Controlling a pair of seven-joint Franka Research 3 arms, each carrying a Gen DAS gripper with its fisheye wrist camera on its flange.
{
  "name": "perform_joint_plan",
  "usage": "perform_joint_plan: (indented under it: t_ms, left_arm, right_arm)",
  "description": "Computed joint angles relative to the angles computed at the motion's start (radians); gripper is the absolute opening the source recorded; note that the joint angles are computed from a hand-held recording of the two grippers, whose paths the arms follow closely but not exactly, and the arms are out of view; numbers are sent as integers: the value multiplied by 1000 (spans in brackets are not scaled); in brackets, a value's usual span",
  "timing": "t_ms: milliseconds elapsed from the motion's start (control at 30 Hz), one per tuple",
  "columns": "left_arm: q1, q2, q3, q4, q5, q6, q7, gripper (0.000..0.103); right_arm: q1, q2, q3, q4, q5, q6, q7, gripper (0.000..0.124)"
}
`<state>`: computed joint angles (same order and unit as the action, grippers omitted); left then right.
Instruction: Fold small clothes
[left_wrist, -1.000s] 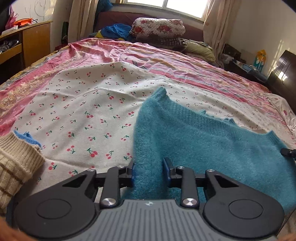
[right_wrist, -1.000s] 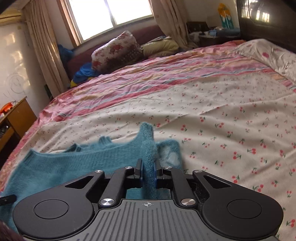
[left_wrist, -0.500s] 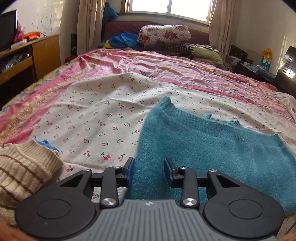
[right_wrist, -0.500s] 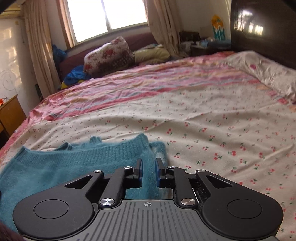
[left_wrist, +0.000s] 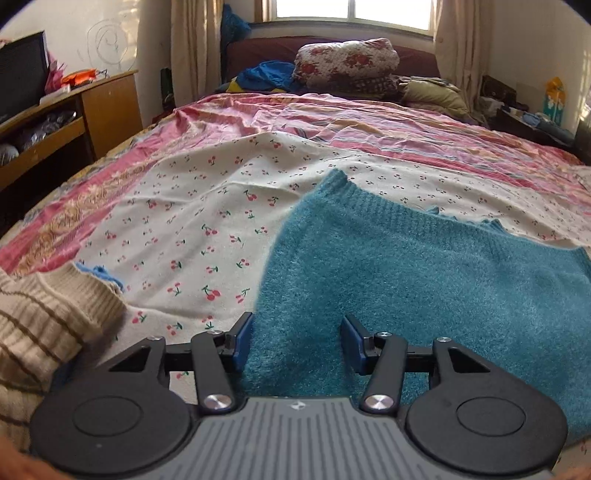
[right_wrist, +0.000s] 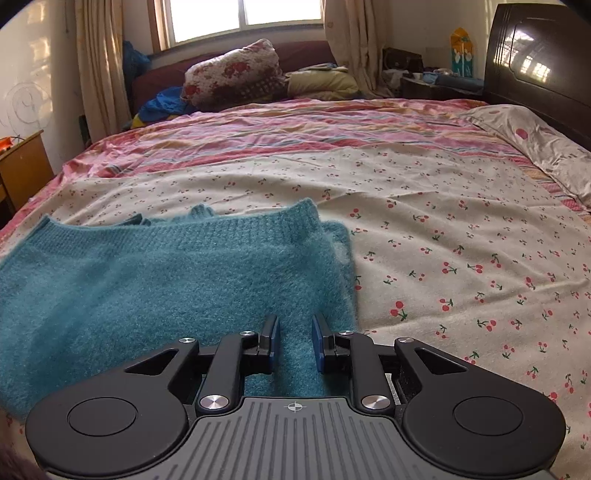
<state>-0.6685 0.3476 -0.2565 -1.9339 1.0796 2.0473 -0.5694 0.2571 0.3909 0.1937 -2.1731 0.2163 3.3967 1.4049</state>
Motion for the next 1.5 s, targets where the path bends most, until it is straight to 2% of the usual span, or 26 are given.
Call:
perform_joint_plan:
  t_ms: [167, 233, 367, 433, 533, 667, 700, 833, 1000, 1100, 1267, 1367, 1400, 1500]
  left_arm:
    - [0, -3, 3, -22, 20, 21, -38, 59]
    - [4, -8, 4, -38, 32, 40, -63, 61]
    - [13, -22, 5, -69, 58, 75, -100, 63]
    - [19, -30, 4, -86, 70, 94, -123, 63]
    - [27, -39, 2, -104, 85, 117, -150, 64]
    - [33, -46, -2, -117, 98, 131, -169, 64]
    - [34, -47, -2, -120, 101, 134, -174, 64]
    - [39, -55, -5, -134, 112, 147, -189, 65]
    - [44, -61, -8, -145, 121, 159, -204, 66]
    - [46, -63, -9, -149, 125, 164, -208, 67]
    - [48, -69, -10, -161, 133, 174, -231, 69]
    - [48, -80, -11, -176, 145, 179, -268, 69]
    - [46, -87, -13, -184, 150, 179, -289, 69]
    - [42, -101, -24, -195, 145, 163, -328, 69]
  right_arm:
    - [120, 6, -104, 3, 59, 17, -41, 19]
    - [124, 11, -105, 3, 70, 28, -51, 19]
    - [78, 14, -62, 0, 57, 38, -43, 19]
    - [85, 12, -70, 3, 59, 27, -48, 19]
    - [154, 1, -134, 16, 106, -15, -63, 20]
    - [341, -24, -307, 19, 192, -53, -87, 20]
    - [348, -33, -310, 15, 197, -48, -92, 20]
    - [316, -60, -248, 0, 191, -20, -123, 21]
    - [221, -48, -108, 32, 144, -48, -113, 24]
    - [205, -32, -70, 52, 115, -63, -111, 25]
    - [238, -7, -86, 83, 86, -120, -114, 27]
    - [332, 4, -183, 102, 64, -151, -101, 31]
    - [344, 1, -194, 104, 60, -155, -94, 31]
    - [274, -8, -111, 112, 49, -157, -109, 31]
